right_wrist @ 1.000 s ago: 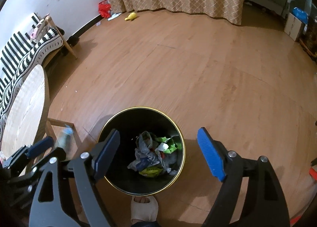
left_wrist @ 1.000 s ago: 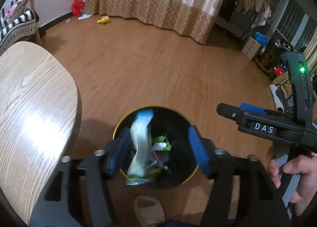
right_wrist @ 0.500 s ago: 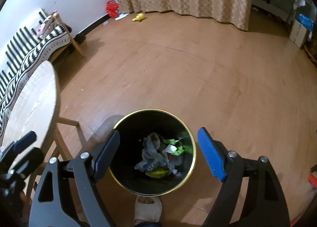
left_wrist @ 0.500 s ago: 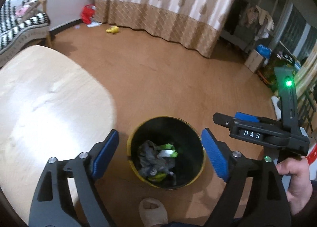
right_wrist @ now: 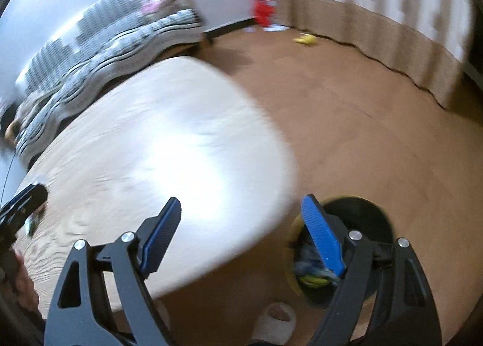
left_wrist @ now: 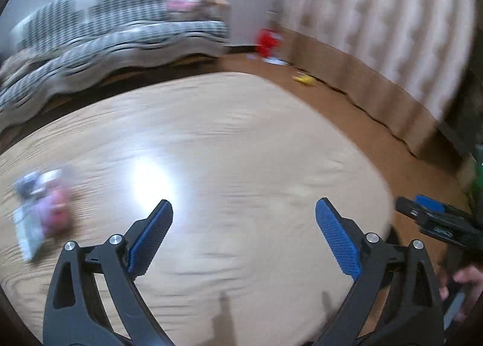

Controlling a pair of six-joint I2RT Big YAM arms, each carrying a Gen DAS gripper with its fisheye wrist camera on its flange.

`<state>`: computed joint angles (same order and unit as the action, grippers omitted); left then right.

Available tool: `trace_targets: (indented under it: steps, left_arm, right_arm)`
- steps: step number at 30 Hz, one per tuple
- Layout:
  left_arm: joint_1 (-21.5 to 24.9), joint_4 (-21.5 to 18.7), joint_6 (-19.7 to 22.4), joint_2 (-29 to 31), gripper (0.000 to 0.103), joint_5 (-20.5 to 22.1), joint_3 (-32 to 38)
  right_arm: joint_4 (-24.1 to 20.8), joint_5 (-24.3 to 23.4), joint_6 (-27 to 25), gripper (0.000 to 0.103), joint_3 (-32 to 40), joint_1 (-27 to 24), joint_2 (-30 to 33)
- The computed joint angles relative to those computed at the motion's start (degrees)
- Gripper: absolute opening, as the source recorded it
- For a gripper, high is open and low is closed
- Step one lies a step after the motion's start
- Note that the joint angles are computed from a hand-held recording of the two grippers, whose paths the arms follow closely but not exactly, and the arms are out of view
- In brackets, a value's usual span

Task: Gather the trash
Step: 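Move both open tools back over the trash pile on the table, then grasp the white cigarette box with the left tool while the right tool grasps the purple-pink toy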

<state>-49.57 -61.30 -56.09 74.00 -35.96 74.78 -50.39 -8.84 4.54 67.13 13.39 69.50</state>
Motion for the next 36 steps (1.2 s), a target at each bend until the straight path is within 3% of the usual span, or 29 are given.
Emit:
trace_targets:
  steps: [6,9,11,15,20,26,36]
  left_arm:
    - [5.3,-11.5,-10.5,-16.8,0.093,-5.5,-11.6]
    - [9.0,-15.8,-14.3,-24.1,0.093,-4.9,-15.9]
    - [11.9,-17.4,-15.3,-27.5,0.093,-3.8,-17.8]
    - [19.2,-17.9,-13.2,-32.6,0.093,0.1,-22.2]
    - [26.4,-13.4,-6.2,-30.6,0.093,5.4,-24.0]
    - [30.1,-10.8,-4.5,-29.2,0.093,10.4,-25.7]
    - [28.8,-10.0,-6.0,-27.0,0.093,7.3,-25.7]
  right_arm:
    - [-0.3,2.8,4.0,0.079,6.3,17.1,5.1]
    - [-0.6,4.4,5.4,0.079,10.1,24.2,8.6]
    - [-0.8,5.5,5.8,0.079,12.7,28.4,11.1]
    - [-1.5,7.9,5.5,0.079,16.8,34.4,15.5]
    - [-2.4,8.3,5.6,0.079,20.1,36.5,19.1]
    - [-2.6,8.1,5.9,0.079,21.7,37.1,21.0]
    - [-2.9,8.1,5.8,0.079,23.3,38.0,23.0]
